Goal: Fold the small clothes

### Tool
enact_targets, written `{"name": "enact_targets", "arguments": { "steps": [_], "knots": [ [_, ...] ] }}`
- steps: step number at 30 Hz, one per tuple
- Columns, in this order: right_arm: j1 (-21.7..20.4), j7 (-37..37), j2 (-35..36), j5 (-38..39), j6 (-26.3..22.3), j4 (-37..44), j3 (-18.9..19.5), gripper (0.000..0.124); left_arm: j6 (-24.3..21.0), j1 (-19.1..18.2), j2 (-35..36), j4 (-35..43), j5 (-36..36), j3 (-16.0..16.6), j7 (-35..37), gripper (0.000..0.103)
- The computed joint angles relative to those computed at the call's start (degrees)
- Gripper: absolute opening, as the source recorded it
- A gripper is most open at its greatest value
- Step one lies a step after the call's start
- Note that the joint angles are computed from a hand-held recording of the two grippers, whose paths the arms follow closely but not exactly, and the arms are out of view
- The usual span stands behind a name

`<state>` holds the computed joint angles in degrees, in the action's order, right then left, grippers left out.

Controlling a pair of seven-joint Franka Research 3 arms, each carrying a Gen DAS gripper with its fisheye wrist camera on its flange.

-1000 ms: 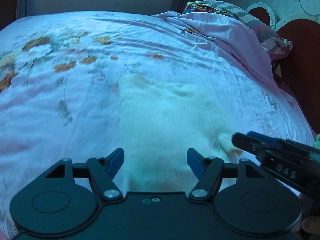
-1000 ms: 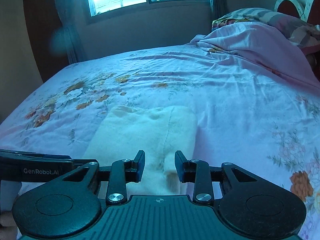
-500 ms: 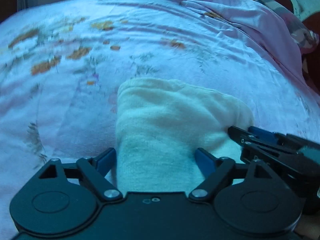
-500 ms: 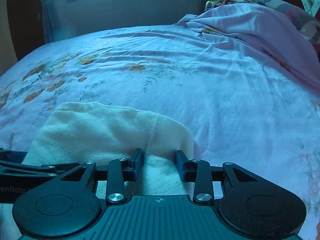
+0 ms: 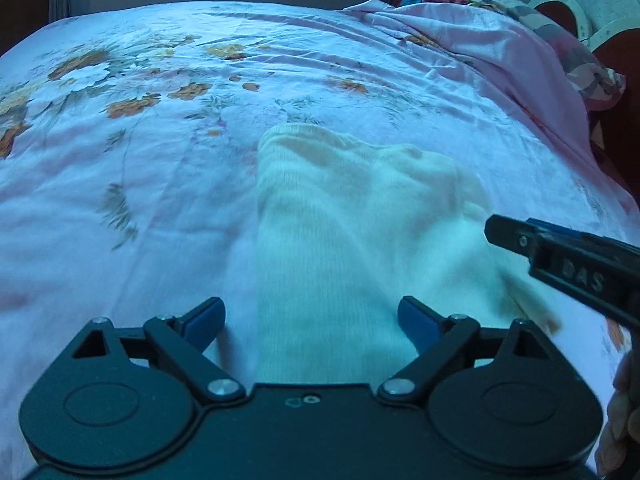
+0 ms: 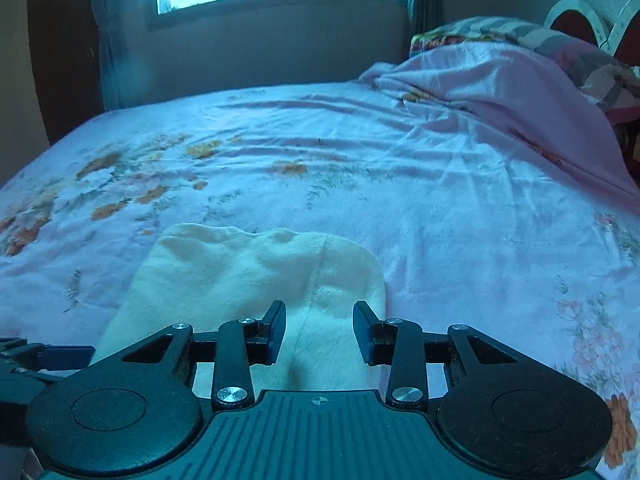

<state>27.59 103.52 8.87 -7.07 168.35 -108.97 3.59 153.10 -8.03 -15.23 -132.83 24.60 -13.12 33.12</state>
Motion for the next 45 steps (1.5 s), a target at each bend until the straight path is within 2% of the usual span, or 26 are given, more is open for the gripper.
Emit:
{"name": "enact_targets", "arguments": {
  "steps": [3, 6, 9, 12, 14, 18, 21, 23, 24, 28, 32, 36, 39, 45],
  "knots": [
    [-0.42, -1.55, -6.39, 0.33, 1.98, -8.75, 1.26, 0.037, 0.36, -1.26, -3.51, -3.54, -1.77, 0.01, 0.04, 0.093],
    [-1.66, 4.78, -9.70, -8.10, 0.50, -13.81, 2.46, 0.037, 0.61, -2.52, -5.56, -5.92, -4.88, 0.43, -0.09, 0.093],
    [-2.99, 4.69, -11.89, -3.03, 0.19, -16.44, 3.81, 0.037, -1.61, -3.76, -6.70, -6.34, -5.93, 0.09, 2.23, 0.093],
    [-4.64, 6.59, -15.33, -2.65, 1.51, -19.31, 5.47, 0.037, -2.32, -4.45, -8.11, -7.34, -7.19, 0.01, 2.62, 0.093],
    [-3.46, 1.22, -15.65, 3.56, -2.02, -19.46, 5.06, 0.037, -2.41, -4.86, -8.57, -8.01, -8.57, 0.21, 2.47, 0.093],
    [-4.72, 2.47, -17.35, 6.09, -2.91, -20.98, 6.27, 0.038, -4.61, -5.34, -8.98, -7.62, -9.08, -0.25, 3.16, 0.093],
    [-5.63, 2.66, -20.26, 6.57, -0.68, -23.83, 7.36, 0.038, -4.95, -5.84, -9.92, -8.29, -10.31, -0.07, 3.14, 0.093],
    [-4.95, -0.69, -19.70, 7.49, -4.75, -23.23, 7.21, 0.038, -5.51, -5.80, -9.99, -8.35, -9.90, -0.52, 3.13, 0.093],
    [-5.37, -0.03, -20.12, 7.29, -3.56, -24.09, 7.56, 0.038, -5.83, -5.79, -10.17, -8.35, -9.70, -0.75, 2.98, 0.093],
    [-4.56, -1.62, -21.86, 12.23, -3.87, -25.18, 6.65, 0.038, -6.96, -6.33, -10.72, -8.26, -10.11, -0.57, 3.45, 0.093],
    [-6.81, 0.94, -22.49, 9.91, -4.14, -25.71, 8.63, 0.054, -7.45, -6.27, -10.49, -7.98, -10.07, -0.75, 3.29, 0.093],
    [-4.94, -1.98, -22.56, 14.09, -4.35, -25.48, 6.49, 0.054, -6.72, -6.40, -11.02, -8.49, -10.30, -0.55, 2.88, 0.092],
    [-3.36, -5.59, -22.43, 19.01, -4.13, -25.00, 4.65, 0.054, -5.16, -6.97, -11.58, -9.14, -11.78, 0.87, 4.48, 0.088],
    [-2.45, -10.35, -20.01, 27.16, -5.38, -22.13, 3.13, 0.054, -2.94, -6.09, -11.70, -9.48, -14.50, 2.35, 5.19, 0.083]
  ]
}}
